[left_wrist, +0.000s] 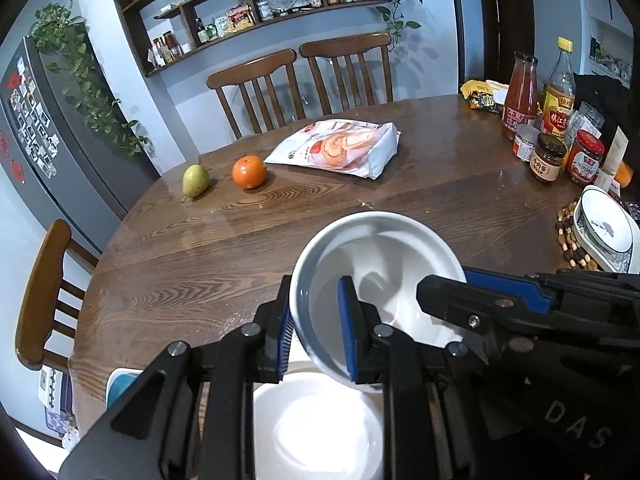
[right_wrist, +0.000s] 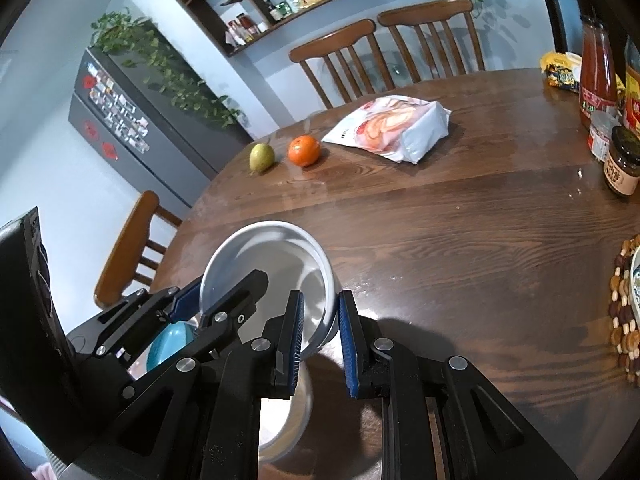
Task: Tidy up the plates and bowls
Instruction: 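Lift the small white bowl with both grippers and carry it over the nested bowls, then lower the small white bowl into the medium white bowl with both grippers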
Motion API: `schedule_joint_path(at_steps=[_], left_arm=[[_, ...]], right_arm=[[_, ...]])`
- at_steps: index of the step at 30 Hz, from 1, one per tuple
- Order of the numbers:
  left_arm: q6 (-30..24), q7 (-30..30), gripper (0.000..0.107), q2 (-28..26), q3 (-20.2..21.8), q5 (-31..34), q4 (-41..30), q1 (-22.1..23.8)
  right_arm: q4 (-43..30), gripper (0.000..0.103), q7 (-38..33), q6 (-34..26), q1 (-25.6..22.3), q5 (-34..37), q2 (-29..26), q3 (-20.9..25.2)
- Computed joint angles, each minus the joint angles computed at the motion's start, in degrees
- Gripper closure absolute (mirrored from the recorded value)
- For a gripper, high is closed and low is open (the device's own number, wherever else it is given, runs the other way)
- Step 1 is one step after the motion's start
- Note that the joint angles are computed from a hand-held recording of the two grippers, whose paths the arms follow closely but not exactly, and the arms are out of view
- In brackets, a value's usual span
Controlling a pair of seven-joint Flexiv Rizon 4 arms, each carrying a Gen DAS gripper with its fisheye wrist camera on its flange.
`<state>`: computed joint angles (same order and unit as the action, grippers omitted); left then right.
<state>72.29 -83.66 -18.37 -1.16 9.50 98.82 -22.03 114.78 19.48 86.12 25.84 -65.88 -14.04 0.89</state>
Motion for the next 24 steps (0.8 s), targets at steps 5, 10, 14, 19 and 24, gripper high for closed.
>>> schedule_joint_path(at_steps=[5,10,14,19,24], left_arm=[[1.47,0.33,0.088,1.58,-0.35,-1.12,2.44,1.00],[2.51,0.88,0.088,2.86,-0.31,-1.46,4.37,1.71],[3.02,2.30,0.088,3.81,-0.82,-2.75,6.00,2.87],[3.76,4.23,0.088,4.78,-1.32,-4.38,7.69,4.07],[4.42,6.20,0.088,5.62,-1.73,-6.14,9.26,5.09]], right_arm=[[-0.39,0.082,-2.02,-1.79,0.71,1.78,0.23,1.28],[-0.94,0.082,-2.71,-3.06,1.69,2.90,0.12,2.00],[-1.63,0.082,-3.83,-4.36,2.64,4.35,-0.26,2.57],[-2.55,0.082,-4.47,-5.83,3.93,5.72,-0.74,2.92],[-3.66,0.082,-5.76,-7.85,5.22,7.76,-1.20,3.59]])
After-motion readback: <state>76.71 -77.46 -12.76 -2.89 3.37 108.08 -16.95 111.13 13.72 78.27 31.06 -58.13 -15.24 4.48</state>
